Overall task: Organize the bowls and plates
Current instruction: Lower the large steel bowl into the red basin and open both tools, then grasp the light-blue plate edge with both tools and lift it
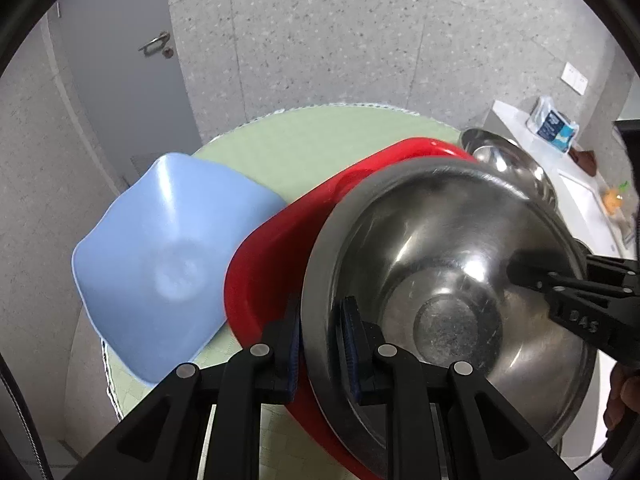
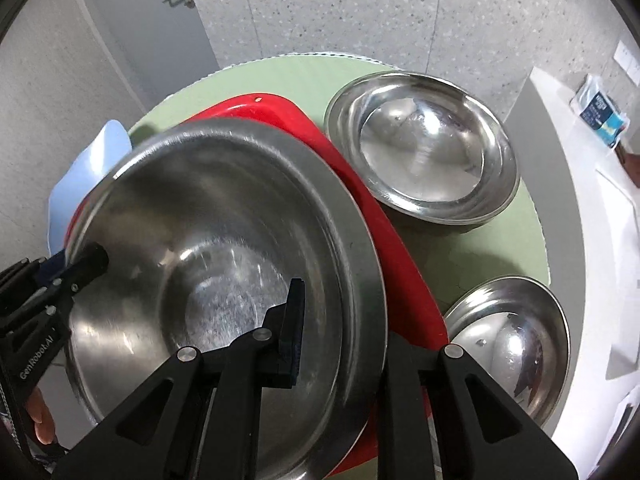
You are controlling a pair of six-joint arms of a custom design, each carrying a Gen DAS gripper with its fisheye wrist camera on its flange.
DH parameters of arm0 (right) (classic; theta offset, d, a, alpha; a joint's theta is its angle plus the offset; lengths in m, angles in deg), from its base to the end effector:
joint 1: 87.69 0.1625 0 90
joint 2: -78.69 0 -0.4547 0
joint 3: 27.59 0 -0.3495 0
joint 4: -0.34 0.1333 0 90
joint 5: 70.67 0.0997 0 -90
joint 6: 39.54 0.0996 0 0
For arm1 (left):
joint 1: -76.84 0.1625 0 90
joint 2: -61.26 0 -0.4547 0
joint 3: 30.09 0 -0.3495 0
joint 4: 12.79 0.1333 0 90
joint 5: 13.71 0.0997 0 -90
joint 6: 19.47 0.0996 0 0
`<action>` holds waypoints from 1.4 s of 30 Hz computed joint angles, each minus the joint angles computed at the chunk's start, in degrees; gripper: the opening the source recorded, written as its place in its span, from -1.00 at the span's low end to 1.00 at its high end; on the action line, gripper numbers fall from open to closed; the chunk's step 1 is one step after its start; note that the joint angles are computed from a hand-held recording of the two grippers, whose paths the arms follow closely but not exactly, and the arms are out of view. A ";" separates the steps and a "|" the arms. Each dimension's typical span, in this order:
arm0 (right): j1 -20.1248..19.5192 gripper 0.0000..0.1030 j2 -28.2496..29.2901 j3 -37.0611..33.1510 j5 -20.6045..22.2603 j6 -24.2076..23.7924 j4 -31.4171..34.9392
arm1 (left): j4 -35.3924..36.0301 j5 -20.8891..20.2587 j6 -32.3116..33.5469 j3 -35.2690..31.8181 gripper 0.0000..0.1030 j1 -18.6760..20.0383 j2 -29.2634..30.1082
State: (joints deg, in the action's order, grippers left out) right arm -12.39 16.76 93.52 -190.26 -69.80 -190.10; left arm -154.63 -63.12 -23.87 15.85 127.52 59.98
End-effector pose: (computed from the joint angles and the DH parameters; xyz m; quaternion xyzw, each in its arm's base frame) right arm -0.0519 -0.5292 0.2642 0.0333 -0.9087 0.2234 0.3511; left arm -0.3610 -0.7534 -0.1356 0.2601 0.8995 -0.1834 0.2994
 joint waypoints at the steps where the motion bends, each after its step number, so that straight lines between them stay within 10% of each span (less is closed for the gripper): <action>1: 0.38 -0.58 0.66 -0.08 -1.29 -0.63 -0.95 | 0.28 -0.48 0.42 -0.78 -0.66 0.11 0.22; 9: 1.93 0.12 1.22 0.27 -3.08 0.24 -1.58 | -5.87 -4.25 6.62 2.90 0.05 1.50 -2.52; 16: 4.61 0.30 1.62 -0.18 -7.39 2.63 -3.11 | -13.03 -4.87 11.76 8.33 0.65 2.86 -6.73; 30: 10.57 0.54 8.57 -3.56 -25.37 3.12 -16.43 | -17.53 -1.89 10.41 11.80 0.82 10.75 -12.86; 42: 17.36 0.57 17.84 -18.80 -14.73 2.46 -0.20 | -5.33 -5.75 4.14 6.68 0.82 14.86 -12.93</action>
State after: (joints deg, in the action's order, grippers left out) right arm 4.96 34.60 74.72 -204.99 -67.33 -190.30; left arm -159.96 -68.87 -19.73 22.53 142.38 47.05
